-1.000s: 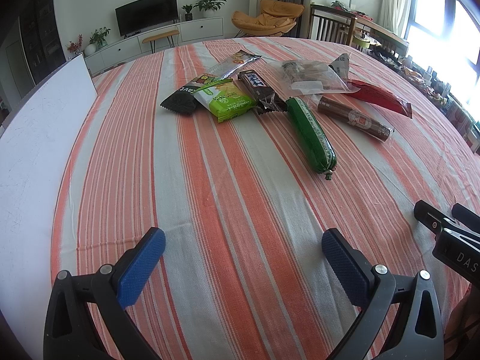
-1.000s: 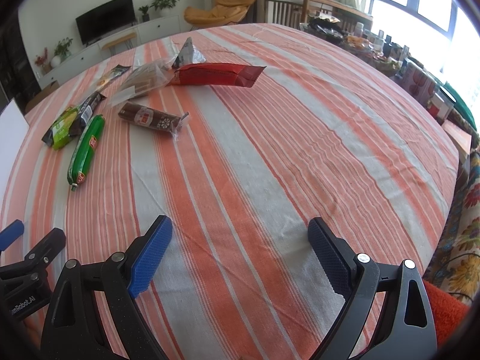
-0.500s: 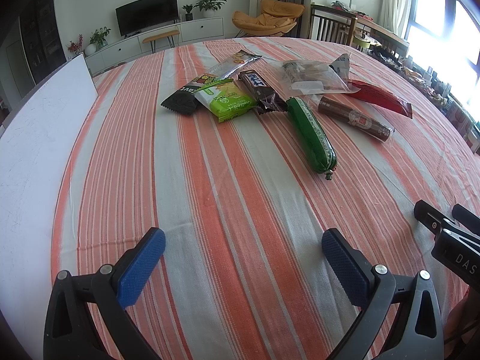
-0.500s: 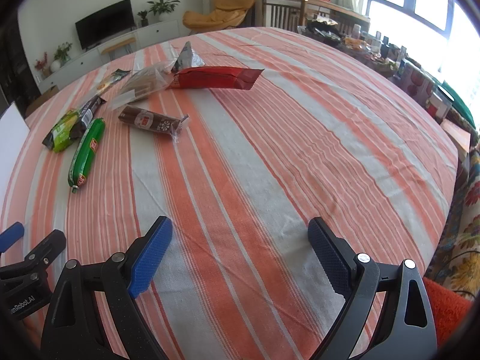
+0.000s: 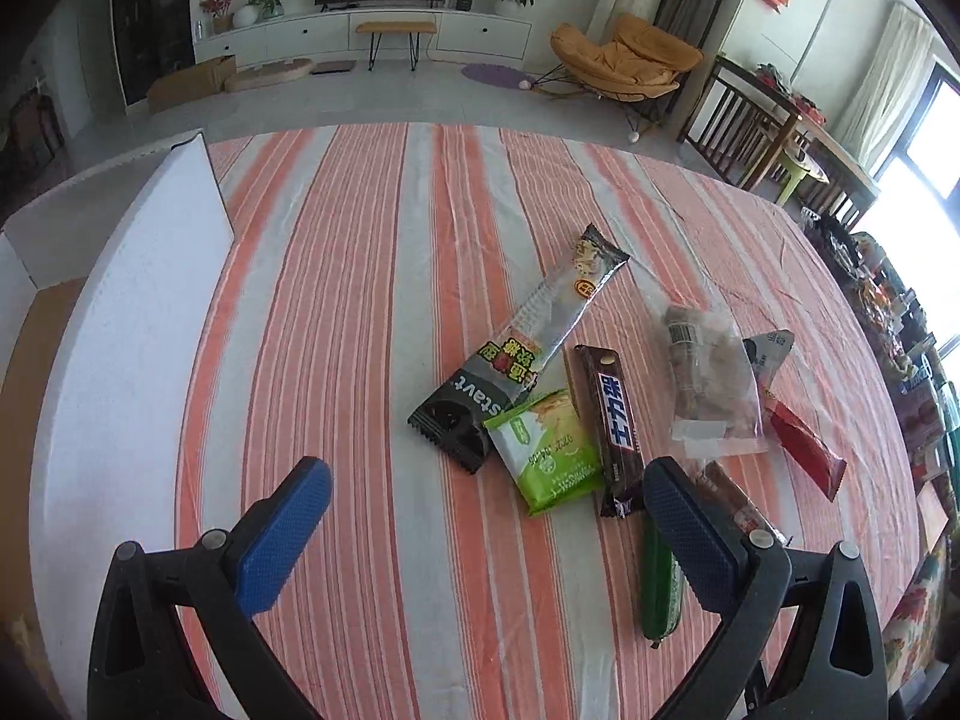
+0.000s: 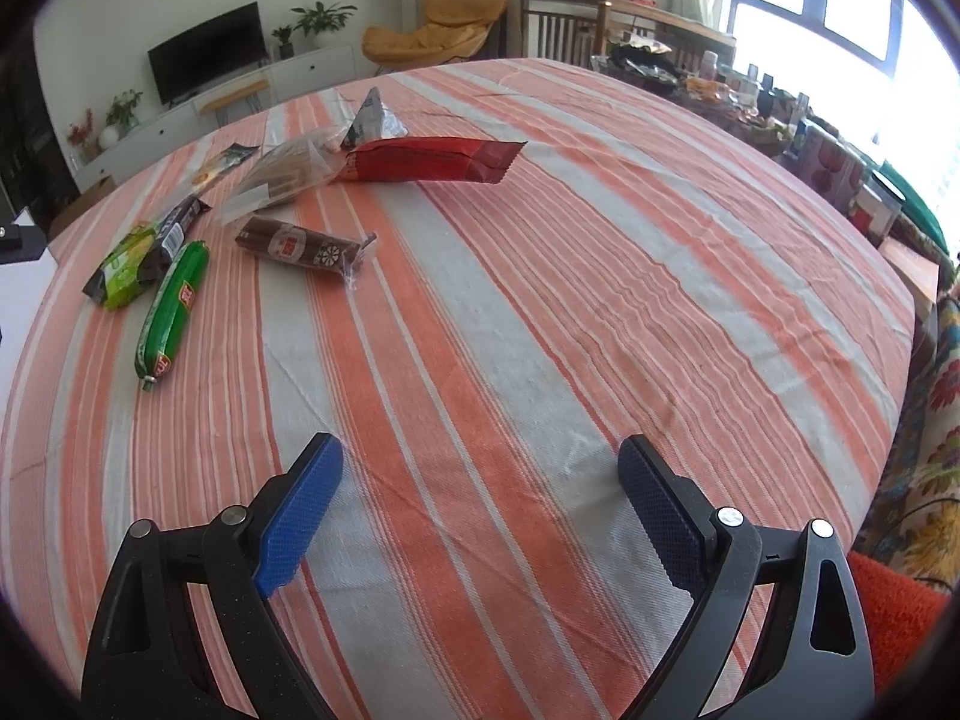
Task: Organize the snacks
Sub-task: 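Grasp the black Astavt snack stick with the left tool and lift it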
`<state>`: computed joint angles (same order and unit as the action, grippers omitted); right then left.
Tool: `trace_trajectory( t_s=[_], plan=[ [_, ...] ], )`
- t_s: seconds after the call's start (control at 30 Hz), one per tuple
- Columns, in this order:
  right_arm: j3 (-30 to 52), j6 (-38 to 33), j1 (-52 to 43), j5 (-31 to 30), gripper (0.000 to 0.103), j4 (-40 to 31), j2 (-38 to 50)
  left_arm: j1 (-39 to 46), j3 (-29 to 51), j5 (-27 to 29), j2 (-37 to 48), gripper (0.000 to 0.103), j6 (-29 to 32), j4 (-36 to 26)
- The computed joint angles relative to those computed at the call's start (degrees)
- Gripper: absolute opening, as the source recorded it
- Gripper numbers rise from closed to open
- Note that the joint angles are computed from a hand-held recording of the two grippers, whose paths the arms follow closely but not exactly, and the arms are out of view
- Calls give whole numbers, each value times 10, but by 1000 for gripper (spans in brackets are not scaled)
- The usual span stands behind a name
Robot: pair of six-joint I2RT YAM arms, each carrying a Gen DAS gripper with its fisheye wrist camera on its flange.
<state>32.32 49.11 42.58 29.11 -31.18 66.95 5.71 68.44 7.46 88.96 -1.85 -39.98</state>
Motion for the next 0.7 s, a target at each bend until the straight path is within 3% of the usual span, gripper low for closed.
trace_trajectory(
  t_s=[0.13,0.23,0.33,0.4,0.43,0.47,0.5,0.53,0.7],
  plan=[
    [0,1,1,1,96,-1,0,-59,156,-96,157,102,69,-44],
    [1,-2,0,0,96,3,2,-65,235,-93,251,102,56,-53],
    [1,-6,-1,-1,96,7,4,-57,299,-83,327,94,19,-66],
    [2,-10,-4,-3,96,10,5,-49,286,-76,324,85,4,-34],
    [1,-11,-4,-4,96,10,5,-47,273,-80,314,68,1,-18],
    [2,-12,-4,-5,96,11,5,-42,260,-80,303,38,0,-6],
    [2,-13,-5,-5,96,12,6,-35,252,-79,295,29,-1,-8],
    [3,-12,-5,-5,96,12,7,-24,235,-68,281,22,-6,-6],
    [2,-7,-2,-2,96,12,8,18,43,-33,141,20,-5,43]
  ],
)
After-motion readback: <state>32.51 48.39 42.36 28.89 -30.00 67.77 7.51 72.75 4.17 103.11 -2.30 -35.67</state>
